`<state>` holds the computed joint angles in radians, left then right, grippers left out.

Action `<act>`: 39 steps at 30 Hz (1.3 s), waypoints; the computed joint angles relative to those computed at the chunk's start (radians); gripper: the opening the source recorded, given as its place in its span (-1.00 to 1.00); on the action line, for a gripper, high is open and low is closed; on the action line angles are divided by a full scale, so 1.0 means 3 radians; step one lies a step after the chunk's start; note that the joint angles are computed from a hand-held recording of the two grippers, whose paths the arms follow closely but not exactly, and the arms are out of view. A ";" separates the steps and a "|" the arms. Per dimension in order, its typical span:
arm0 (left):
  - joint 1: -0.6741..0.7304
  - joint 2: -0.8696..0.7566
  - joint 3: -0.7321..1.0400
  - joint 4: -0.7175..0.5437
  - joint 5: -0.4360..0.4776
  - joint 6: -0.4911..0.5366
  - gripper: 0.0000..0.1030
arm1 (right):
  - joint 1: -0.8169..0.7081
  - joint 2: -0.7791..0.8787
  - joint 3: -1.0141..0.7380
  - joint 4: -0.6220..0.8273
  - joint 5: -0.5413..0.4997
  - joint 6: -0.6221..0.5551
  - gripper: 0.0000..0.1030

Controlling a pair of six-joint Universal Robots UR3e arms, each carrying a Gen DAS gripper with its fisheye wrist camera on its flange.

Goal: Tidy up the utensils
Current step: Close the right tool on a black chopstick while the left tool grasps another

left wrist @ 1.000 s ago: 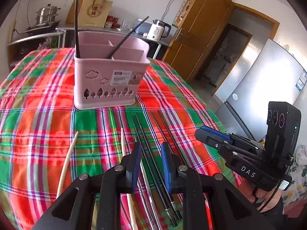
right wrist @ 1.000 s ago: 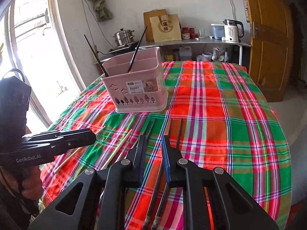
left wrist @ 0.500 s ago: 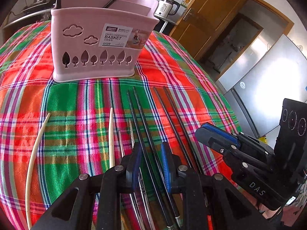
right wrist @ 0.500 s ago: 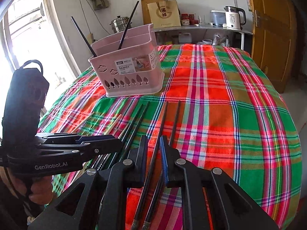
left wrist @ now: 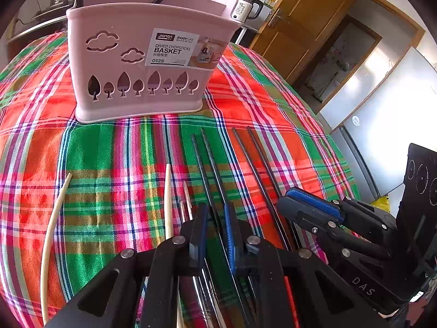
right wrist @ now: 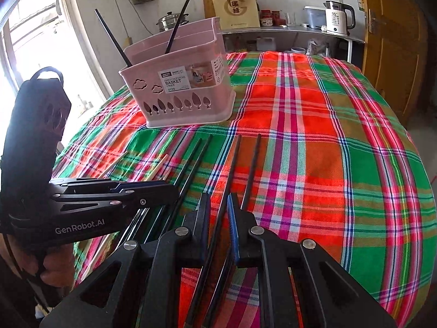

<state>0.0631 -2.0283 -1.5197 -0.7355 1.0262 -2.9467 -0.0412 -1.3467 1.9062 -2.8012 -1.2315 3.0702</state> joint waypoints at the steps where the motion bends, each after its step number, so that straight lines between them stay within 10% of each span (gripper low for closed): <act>1: 0.0004 -0.0015 0.0026 -0.0015 -0.0002 0.0000 -0.77 | 0.0005 0.0024 -0.0031 0.0026 -0.0011 -0.0004 -0.74; 24: -0.0268 -0.0408 0.0679 -0.0143 0.0435 0.0003 -0.86 | 0.0170 0.0524 -0.0749 0.0455 -0.0318 0.0008 -0.84; 39: 0.0085 0.0274 0.0305 -0.0169 -0.0100 0.0153 -0.90 | 0.0015 -0.0066 -0.0478 0.0318 -0.0009 0.0059 -0.87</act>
